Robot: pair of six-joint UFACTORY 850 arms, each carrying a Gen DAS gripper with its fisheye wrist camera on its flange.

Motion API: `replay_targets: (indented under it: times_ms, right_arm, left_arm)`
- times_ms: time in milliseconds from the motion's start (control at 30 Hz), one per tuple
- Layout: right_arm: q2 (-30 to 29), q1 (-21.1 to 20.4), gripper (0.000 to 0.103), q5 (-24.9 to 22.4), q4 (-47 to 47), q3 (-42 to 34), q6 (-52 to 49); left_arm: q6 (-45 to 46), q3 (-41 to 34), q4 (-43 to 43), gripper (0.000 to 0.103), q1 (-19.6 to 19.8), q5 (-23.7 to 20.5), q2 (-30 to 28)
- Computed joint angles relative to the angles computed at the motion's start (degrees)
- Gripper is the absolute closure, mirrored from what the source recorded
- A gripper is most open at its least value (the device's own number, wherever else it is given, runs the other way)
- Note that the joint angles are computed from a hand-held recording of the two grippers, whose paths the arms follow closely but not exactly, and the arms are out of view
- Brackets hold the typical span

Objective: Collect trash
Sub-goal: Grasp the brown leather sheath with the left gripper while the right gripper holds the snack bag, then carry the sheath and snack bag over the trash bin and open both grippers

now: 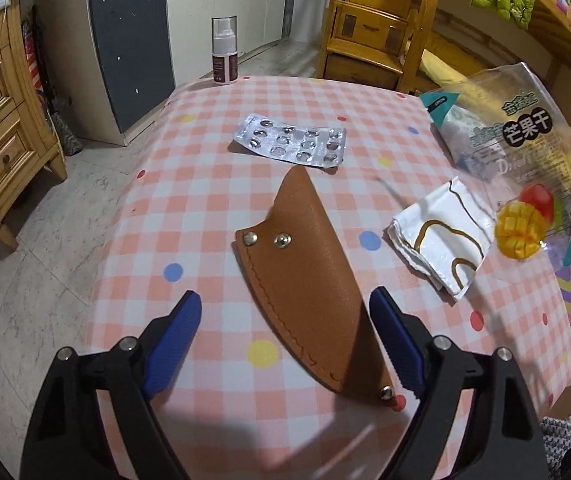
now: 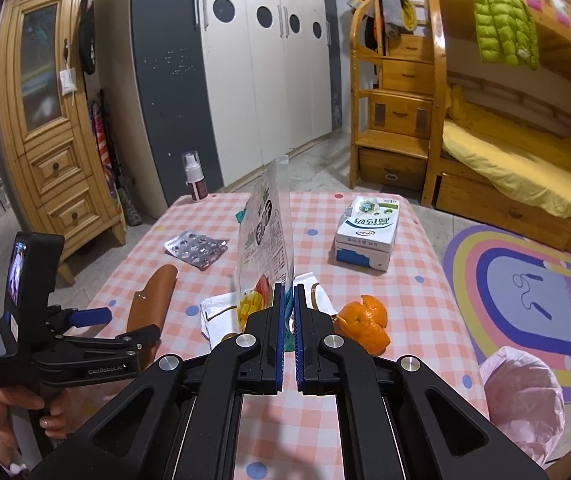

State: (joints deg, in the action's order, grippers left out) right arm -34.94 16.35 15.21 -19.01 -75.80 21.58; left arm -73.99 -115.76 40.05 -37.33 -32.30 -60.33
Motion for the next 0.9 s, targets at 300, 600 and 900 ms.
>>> replay_targets:
  times_ms: [300, 600, 900]
  right_arm:
    - [-0.49, 0.16, 0.099, -0.89, -3.75, -0.43, 2.82]
    - [0.31, -1.37, 0.099, 0.63, -10.88, 0.51, 11.71]
    - [0.68, -2.31, 0.099, 0.81, -13.00, 0.86, 15.10]
  left_arm:
    - [5.20, -15.63, -0.40, 0.048, -1.34, -9.99, -8.76]
    - [-27.79, 5.74, 31.23, 0.048, -3.06, 4.51, 5.04]
    - [-18.39, -4.14, 27.60, 0.048, -5.33, -0.09, -0.32]
